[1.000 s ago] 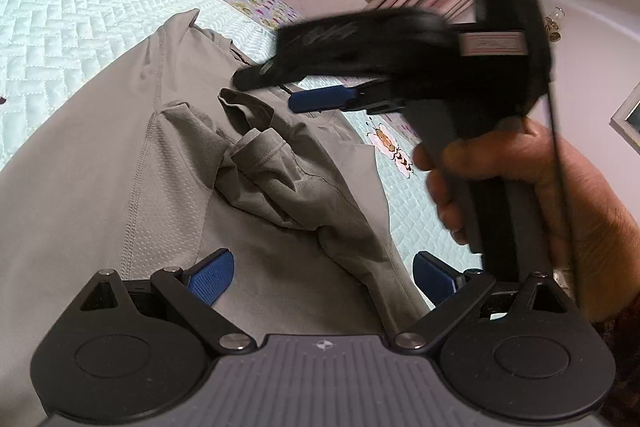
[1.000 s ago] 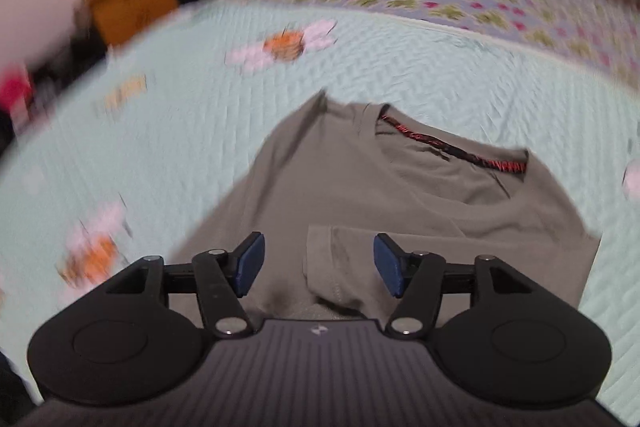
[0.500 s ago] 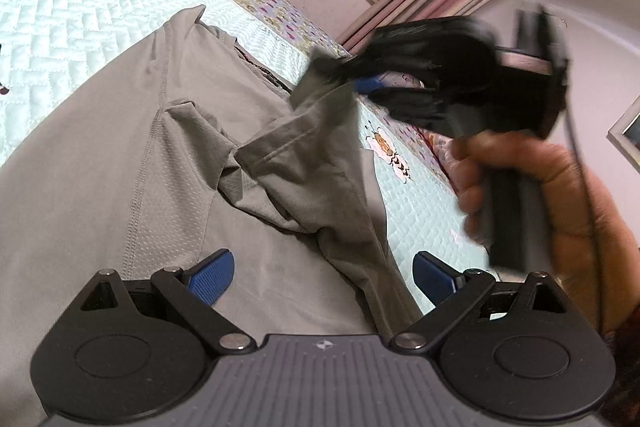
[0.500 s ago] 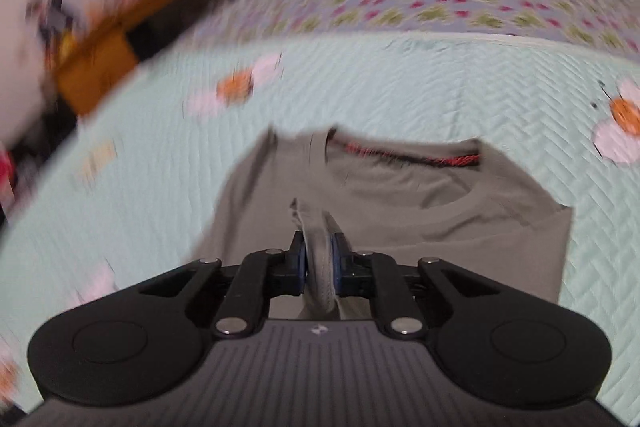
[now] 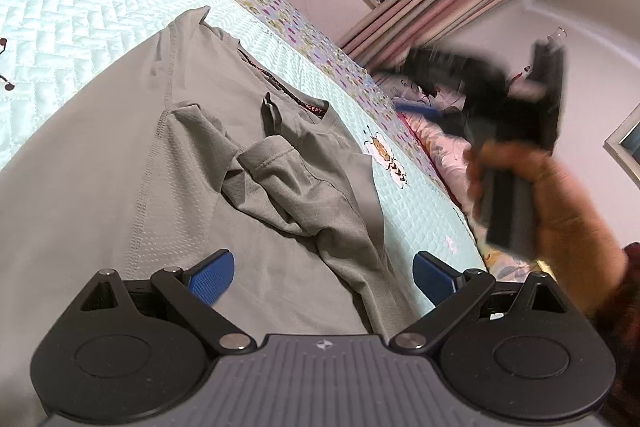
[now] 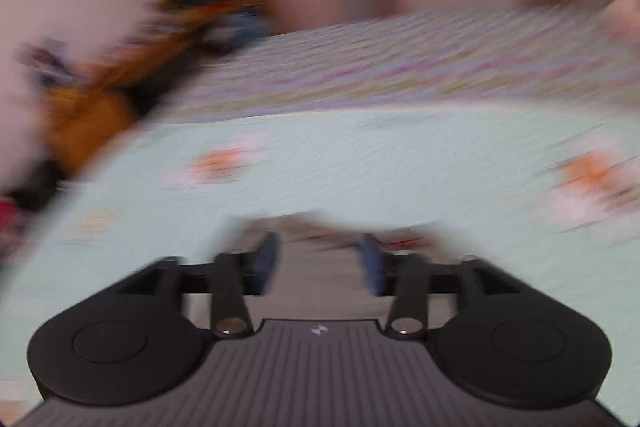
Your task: Fold clothes
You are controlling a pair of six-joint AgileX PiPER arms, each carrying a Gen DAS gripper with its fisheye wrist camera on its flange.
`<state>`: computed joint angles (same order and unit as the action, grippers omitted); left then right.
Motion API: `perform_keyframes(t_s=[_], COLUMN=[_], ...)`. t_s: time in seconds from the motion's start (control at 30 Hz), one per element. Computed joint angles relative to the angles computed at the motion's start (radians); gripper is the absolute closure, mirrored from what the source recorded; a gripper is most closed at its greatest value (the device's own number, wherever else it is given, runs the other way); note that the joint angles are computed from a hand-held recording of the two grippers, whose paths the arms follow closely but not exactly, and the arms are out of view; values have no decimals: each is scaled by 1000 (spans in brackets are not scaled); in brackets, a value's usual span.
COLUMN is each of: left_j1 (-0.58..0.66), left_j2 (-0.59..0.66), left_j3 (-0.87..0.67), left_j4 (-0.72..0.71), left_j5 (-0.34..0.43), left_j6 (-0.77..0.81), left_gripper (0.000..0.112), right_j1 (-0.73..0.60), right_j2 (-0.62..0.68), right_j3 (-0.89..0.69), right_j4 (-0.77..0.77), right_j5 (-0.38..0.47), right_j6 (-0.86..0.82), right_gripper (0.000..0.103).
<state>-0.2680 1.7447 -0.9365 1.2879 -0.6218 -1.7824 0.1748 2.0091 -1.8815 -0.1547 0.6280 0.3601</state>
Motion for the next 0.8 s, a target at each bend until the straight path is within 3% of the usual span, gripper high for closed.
perform_keyframes(t_s=[0.1,0.2,0.27,0.33,0.43,0.57,0.7,0.8], left_j1=[-6,-14,-17,-25,-48,-77,-85,-88], left_j2=[-1,-8,-6,-6,-8,-14,-12,-12], left_j3=[-2,7,3,3,5,8,9,9], left_j4=[6,1,3,-3,-21,-49,-73,-75], left_j5=[11,21,26,36,68,114,126,130], left_j6=[7,26,33,50,90,143,176,184], left_gripper=[15,14,13,12,10,10,10,10], right_j1=[-48,-138,-174,-203,-203,-127,-56,-34], right_j2=[48,74,57,22,-28,-74,-110,-127], right_j3=[-9,5,97,212,369,489,552,583], right_j4=[-60,128,258,458,701,834,1043,1275], right_j5=[37,39,-14,-106,-285,-458,-510,-483], right_j6=[80,-22,-82,-224,-482,-882,-1282,-1582], right_gripper=[37,38,42,43,53,56,56,55])
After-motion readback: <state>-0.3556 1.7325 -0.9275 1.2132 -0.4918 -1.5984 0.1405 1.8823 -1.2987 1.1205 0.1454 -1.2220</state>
